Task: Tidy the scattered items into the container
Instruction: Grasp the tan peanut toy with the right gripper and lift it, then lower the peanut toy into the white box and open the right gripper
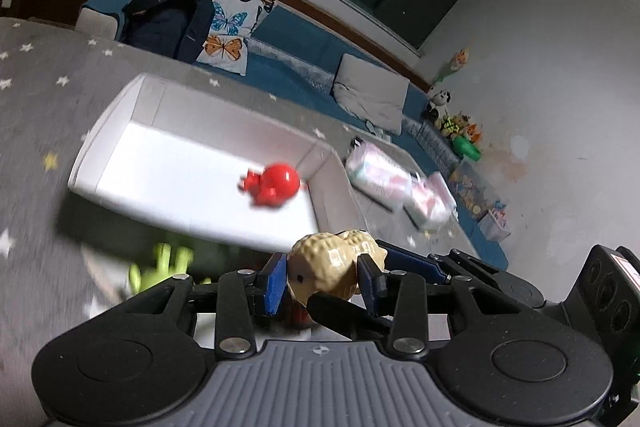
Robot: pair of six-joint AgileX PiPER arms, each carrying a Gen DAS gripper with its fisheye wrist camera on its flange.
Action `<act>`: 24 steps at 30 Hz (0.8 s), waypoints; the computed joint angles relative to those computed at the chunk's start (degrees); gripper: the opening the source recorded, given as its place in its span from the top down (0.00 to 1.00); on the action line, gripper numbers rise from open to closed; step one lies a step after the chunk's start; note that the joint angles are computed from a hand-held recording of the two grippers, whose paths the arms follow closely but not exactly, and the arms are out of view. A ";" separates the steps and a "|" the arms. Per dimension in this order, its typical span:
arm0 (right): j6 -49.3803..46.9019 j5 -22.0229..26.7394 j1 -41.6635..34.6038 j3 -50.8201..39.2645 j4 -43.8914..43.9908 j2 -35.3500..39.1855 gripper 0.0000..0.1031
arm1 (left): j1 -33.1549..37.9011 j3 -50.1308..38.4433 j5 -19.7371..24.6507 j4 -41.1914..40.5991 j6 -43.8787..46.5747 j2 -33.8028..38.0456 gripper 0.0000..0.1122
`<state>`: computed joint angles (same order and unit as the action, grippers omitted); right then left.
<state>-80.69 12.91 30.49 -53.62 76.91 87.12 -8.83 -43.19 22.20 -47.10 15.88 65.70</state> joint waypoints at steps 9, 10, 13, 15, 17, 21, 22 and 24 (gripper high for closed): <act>22.55 10.66 -4.08 -23.92 -22.85 17.20 0.30 | 9.90 -13.55 7.68 -4.66 6.10 14.65 0.63; 25.09 12.43 -4.41 -27.15 -24.93 19.50 0.30 | 10.75 -14.72 8.37 -4.98 6.28 16.22 0.63; 31.93 17.15 -4.98 -36.69 -30.84 26.17 0.30 | 13.19 -18.22 10.13 -6.62 7.00 21.40 0.63; 35.70 20.26 -5.13 -42.99 -34.66 30.32 0.30 | 14.25 -20.45 10.75 -6.78 6.89 24.57 0.63; 38.88 23.71 -5.39 -49.15 -37.88 34.44 0.30 | 14.75 -22.20 11.01 -6.09 6.14 27.13 0.63; 43.86 30.51 -5.88 -60.18 -42.23 41.59 0.30 | 15.60 -25.34 11.82 -5.27 4.00 31.64 0.63; 44.70 31.71 -5.88 -61.90 -43.03 42.71 0.30 | 15.72 -25.99 12.02 -5.09 3.21 32.53 0.63; 46.31 34.58 -5.88 -66.09 -44.81 45.18 0.30 | 15.93 -27.18 12.56 -4.47 1.85 33.99 0.63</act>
